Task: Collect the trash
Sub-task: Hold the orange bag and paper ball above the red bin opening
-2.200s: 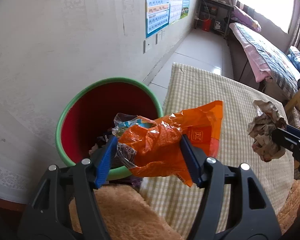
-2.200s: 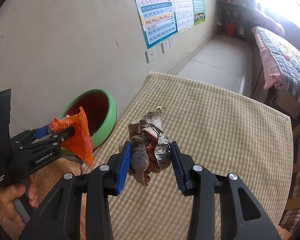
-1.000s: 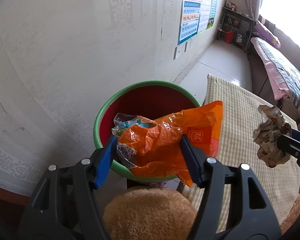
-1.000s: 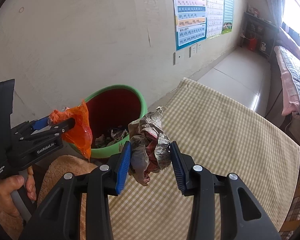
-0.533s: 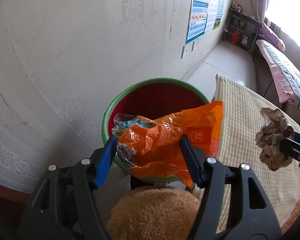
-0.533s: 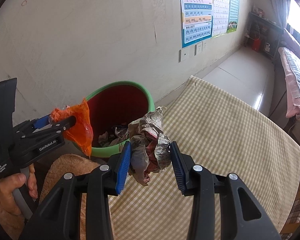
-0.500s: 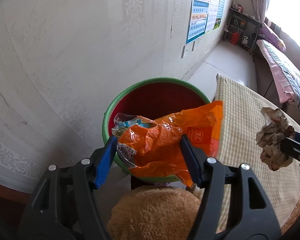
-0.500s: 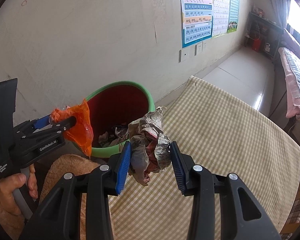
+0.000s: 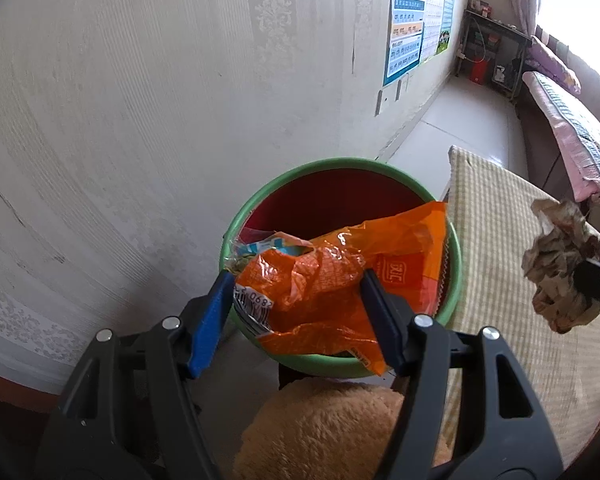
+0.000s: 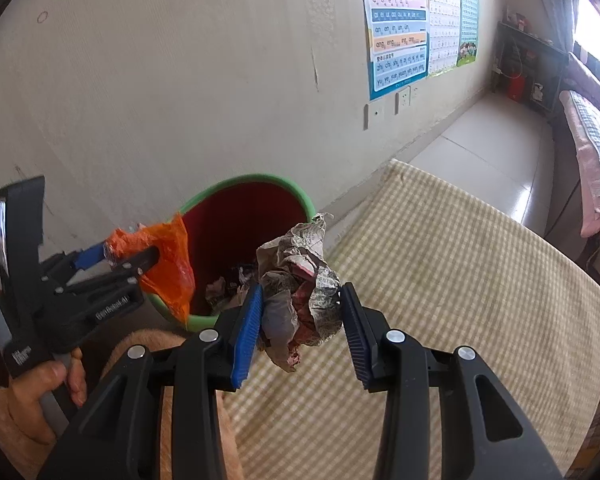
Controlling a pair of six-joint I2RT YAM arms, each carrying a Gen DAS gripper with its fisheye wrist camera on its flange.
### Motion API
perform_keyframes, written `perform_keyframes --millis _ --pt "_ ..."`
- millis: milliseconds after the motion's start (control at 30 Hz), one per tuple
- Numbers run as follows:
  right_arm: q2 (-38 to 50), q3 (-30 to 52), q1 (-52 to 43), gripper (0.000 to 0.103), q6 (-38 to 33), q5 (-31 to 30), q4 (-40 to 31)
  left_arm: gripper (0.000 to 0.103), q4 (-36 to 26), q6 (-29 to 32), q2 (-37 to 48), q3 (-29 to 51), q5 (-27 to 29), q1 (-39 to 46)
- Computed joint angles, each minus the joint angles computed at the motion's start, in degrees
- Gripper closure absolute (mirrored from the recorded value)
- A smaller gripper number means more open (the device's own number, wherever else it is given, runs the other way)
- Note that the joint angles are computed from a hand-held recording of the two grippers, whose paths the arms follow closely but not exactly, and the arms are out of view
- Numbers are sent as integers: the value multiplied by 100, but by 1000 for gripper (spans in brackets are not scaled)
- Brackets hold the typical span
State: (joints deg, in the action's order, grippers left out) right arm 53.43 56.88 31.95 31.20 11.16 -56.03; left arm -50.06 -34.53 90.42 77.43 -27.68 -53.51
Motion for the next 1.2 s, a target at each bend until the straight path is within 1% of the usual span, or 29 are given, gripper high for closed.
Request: perform_keyframes --millis 200,433,800,1200 --pt "338 206 68 64 -226 56 163 41 -4 208 -13 63 -91 84" --pt "570 334 104 64 -318 47 239 41 97 365 24 48 7 230" --pt "859 490 -61 64 -533 -24 312 41 298 723 429 275 122 508" --pt "1261 619 -222 64 -755 -162 493 40 410 892 823 448 359 729"
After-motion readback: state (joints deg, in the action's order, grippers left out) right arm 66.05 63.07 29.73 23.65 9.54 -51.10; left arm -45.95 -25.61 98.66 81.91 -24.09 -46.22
